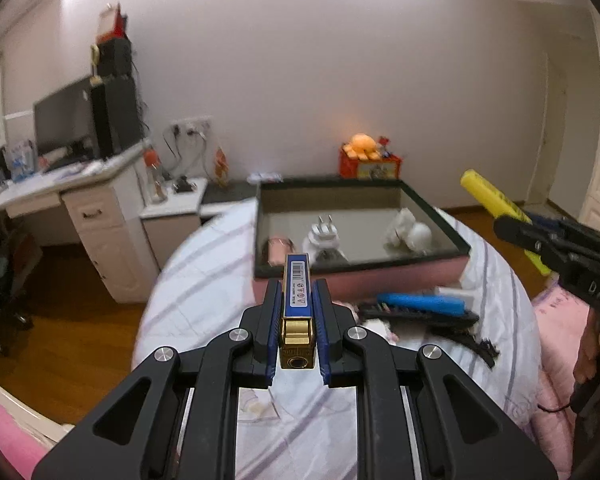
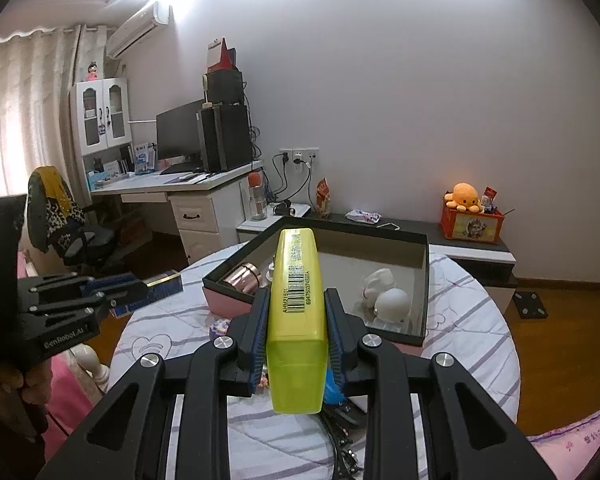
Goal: Organize rigid objects
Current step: 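Lift both held items and carry them toward the pink box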
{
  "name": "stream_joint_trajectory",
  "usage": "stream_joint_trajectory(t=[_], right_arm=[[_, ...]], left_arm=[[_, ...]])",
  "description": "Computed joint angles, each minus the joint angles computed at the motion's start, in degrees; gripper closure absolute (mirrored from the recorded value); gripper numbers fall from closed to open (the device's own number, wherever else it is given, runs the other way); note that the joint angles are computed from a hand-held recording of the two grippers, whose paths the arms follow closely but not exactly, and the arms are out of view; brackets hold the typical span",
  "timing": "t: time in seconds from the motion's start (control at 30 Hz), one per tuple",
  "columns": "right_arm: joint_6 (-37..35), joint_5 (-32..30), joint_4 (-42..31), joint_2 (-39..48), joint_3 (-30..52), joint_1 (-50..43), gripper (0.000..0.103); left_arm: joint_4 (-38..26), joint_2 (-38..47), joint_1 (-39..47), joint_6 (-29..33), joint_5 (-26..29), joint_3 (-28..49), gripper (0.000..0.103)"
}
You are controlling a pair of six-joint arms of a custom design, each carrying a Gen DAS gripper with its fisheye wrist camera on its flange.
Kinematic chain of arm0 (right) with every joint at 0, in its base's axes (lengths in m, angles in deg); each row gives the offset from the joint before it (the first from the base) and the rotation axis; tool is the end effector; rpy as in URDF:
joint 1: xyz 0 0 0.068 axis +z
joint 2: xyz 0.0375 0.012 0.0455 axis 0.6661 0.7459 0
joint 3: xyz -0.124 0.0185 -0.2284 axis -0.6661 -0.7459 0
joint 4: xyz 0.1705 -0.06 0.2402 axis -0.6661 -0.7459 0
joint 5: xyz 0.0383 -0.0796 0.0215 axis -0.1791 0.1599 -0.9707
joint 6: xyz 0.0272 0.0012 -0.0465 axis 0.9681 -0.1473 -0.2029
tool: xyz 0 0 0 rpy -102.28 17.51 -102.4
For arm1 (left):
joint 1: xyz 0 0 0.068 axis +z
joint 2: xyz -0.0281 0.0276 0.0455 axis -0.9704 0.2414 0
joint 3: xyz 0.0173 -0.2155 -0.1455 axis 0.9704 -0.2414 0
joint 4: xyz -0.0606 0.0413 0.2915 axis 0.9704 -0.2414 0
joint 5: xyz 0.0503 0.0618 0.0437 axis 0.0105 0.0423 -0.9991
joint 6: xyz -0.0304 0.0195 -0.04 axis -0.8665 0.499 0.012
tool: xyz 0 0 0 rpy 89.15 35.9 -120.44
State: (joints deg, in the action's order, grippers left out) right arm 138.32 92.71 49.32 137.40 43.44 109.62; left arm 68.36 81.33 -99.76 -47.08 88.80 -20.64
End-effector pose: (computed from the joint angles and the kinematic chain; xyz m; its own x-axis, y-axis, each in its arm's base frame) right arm 0.1109 0.1907 0.0911 -0.4122 0.1075 -0.9047 0.1256 0.9902 0.0605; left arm 0.1959 -0.0960 0.1529 -0.3702 0.3356 -0.8662 0.6586 0.7525 0.0100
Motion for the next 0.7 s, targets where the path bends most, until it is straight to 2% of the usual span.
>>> stream_joint_trajectory(t=[0.13, 0.2, 0.3, 0.53, 0.7], right_arm=[[-2.54, 1.37, -0.28, -0.62, 1.15, 0.07, 0.076], [-4.57, 1.63, 0.6, -0.88, 1.52, -0.39, 0.076], [-8.19, 1.8, 1.97, -1.93, 1.69, -1.19, 0.076], [-19.18, -1.74, 9.8, -3.18, 0.79, -6.76, 0.076], [-26.12, -7.98, 17.15, -1.72, -0.23, -13.51, 0.076]], left_arm=[[0.04, -5.53, -1.47, -1.0, -4.87, 0.51, 0.088], [0.85, -6.13, -2.15, -1.57, -8.37, 1.64, 0.088], [1.66, -4.76, -2.35, -2.23, -9.77, 4.05, 0.088], [5.65, 4.14, -5.94, -1.69, -14.36, 9.05, 0.088], [10.27, 17.65, -9.57, -1.03, -16.79, 15.56, 0.088]])
